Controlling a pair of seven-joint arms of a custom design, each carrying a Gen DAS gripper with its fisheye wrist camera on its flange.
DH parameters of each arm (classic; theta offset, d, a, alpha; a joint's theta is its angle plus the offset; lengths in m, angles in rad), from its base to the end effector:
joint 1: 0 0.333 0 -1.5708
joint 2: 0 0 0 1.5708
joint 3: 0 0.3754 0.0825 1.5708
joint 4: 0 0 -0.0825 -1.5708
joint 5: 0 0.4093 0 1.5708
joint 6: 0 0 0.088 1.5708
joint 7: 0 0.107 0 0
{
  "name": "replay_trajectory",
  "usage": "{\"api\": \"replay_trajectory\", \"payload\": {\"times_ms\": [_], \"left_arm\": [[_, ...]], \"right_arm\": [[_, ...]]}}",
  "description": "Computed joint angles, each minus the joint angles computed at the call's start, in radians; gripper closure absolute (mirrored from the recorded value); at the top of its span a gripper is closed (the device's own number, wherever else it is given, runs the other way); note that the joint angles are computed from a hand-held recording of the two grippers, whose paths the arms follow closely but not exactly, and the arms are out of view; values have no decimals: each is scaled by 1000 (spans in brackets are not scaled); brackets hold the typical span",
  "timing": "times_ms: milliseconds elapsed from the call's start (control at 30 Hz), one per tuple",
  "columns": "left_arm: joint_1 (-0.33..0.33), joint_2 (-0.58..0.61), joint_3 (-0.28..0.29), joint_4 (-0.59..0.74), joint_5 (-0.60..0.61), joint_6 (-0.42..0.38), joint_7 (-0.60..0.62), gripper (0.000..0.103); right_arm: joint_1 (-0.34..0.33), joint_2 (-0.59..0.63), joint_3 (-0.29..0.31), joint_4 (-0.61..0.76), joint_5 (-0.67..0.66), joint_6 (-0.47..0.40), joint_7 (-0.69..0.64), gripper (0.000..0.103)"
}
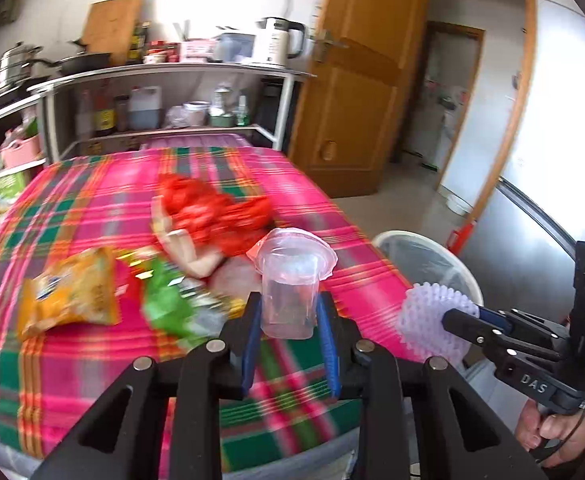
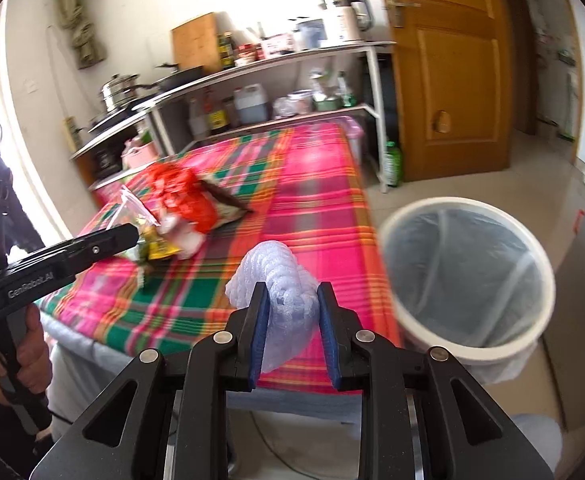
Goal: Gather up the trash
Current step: 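Carry the foam net over the bin and open the right tool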
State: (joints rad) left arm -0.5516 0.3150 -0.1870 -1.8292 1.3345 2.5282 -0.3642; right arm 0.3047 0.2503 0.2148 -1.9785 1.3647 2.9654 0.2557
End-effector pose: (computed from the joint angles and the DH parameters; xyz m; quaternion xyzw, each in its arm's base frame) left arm 0.5194 -0.4695 0.4427 -0.6934 0.5583 -0.3612 0.2776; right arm 0.6021 0.2570 0.4283 -0.7785 0.4496 -0.1174 0.4219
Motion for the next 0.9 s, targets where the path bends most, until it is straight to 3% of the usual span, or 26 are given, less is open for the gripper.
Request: {"api": "replay_trajectory", "payload": {"times_ms": [333, 533, 733, 900], "left_arm": [[-22, 184, 41, 246, -100, 128, 229, 75], [-29, 299, 54, 392, -239, 189, 420, 75], [-30, 418, 37, 548, -402, 200, 635, 75], [-32, 505, 19, 672, -533, 183, 803, 74]], "right_arm": [[-53, 66, -14, 66, -48, 76, 82, 78], [-87, 110, -18, 90, -177, 103, 226, 78], [-105, 155, -39, 115, -332, 89, 400, 78], [-141, 179, -24, 122, -423, 80, 493, 77]]}}
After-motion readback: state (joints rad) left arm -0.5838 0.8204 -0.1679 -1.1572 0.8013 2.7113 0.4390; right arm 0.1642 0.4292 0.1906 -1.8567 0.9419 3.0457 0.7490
